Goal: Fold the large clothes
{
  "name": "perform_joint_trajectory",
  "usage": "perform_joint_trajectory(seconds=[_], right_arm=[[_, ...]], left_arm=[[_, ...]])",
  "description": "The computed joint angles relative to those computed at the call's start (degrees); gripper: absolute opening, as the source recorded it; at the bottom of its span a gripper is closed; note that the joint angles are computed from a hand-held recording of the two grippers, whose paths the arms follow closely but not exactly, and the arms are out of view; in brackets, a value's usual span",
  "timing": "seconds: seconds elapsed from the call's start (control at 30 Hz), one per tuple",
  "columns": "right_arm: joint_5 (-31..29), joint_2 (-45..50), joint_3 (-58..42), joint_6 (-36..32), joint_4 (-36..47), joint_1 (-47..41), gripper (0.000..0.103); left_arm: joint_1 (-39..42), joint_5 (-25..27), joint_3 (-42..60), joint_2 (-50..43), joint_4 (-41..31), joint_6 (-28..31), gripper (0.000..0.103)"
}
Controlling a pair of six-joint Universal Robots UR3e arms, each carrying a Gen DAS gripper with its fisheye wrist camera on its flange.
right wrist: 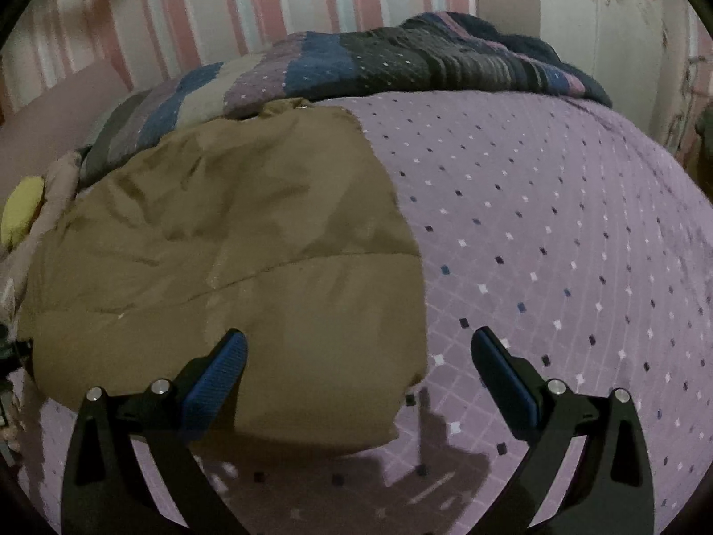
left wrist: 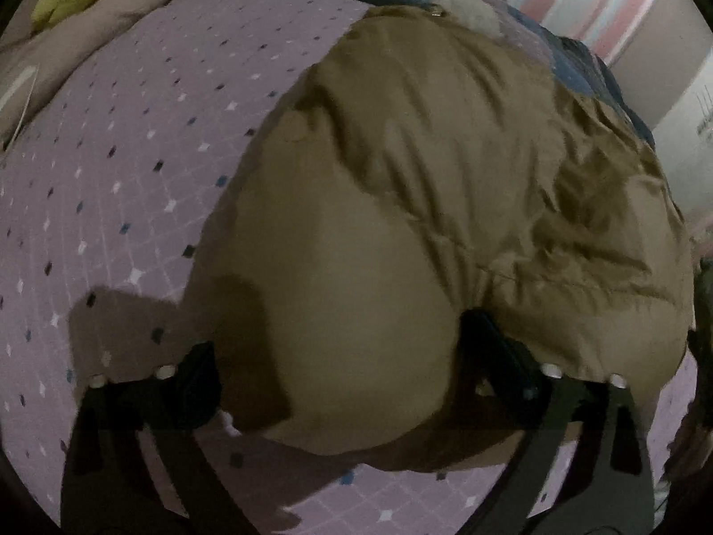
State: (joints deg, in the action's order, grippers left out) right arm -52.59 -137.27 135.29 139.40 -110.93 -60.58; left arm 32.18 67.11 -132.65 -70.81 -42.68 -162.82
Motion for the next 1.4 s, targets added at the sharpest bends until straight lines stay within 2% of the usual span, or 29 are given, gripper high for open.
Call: perform_joint_trajectory(seconds=[0.03, 0.13, 0.23, 0.4, 0.63, 0.73, 0.93, 1.0, 1.17, 1.27, 1.37, 1.4], right_arm=[[-0.01, 0.7, -0.2, 0.25, 0.3, -0.31, 0.101], [1.85, 3.24, -0.65, 0.11, 1.69, -1.68, 0.101], [3.26, 8.49, -1.14, 0.12, 1.05, -0.84, 0.101], [7.46, 18.18, -1.56, -2.37, 4.31, -0.59, 0.101], [8.12, 28.32, -4.16, -2.02, 1.1, 5.63, 0.101], [6.89, 30.65, -5.94, -0.14, -2.06, 10.8, 0.101], [4.17, 30.43, -7.34, 5.23, -7.79, 16.56, 0.08], [3.66, 29.29, -7.66, 5.51, -7.17, 17.0, 0.073], [0.32, 27.46, -8.09, 10.68, -11.57, 21.46, 0.058], [-2.34, 28.99, -9.36, 15.13, -16.07, 25.31, 0.054], [-3.44, 29.18, -9.39, 17.13, -17.69, 26.79, 0.053], [-3.04, 27.1, -7.55, 15.92, -16.86, 25.6, 0.053]], left_arm=[[-0.81, 0.64, 0.6, 0.37, -0.65, 0.62, 0.081], [-2.03, 2.47, 0.11, 2.19, -1.05, 2.54, 0.076], [-1.85, 2.7, 0.67, 2.63, -2.41, 3.06, 0.076], [-5.68, 5.92, 3.02, -0.9, 0.67, 0.18, 0.077], [-5.99, 7.24, 3.58, -0.33, -0.63, 1.43, 0.077], [-9.11, 8.84, 7.1, -5.2, 1.25, -1.02, 0.077], [-11.17, 9.91, 9.82, -6.69, 0.18, -0.6, 0.063], [-11.64, 10.19, 10.17, -7.03, 0.23, -0.58, 0.059], [-12.86, 11.16, 10.83, -7.93, 1.14, -2.16, 0.053], [-13.91, 12.38, 11.35, -8.52, 1.55, -2.78, 0.051], [-14.43, 13.03, 11.89, -8.44, 1.12, -2.91, 0.05], [-14.46, 13.21, 11.17, -7.42, 0.94, -2.88, 0.049]])
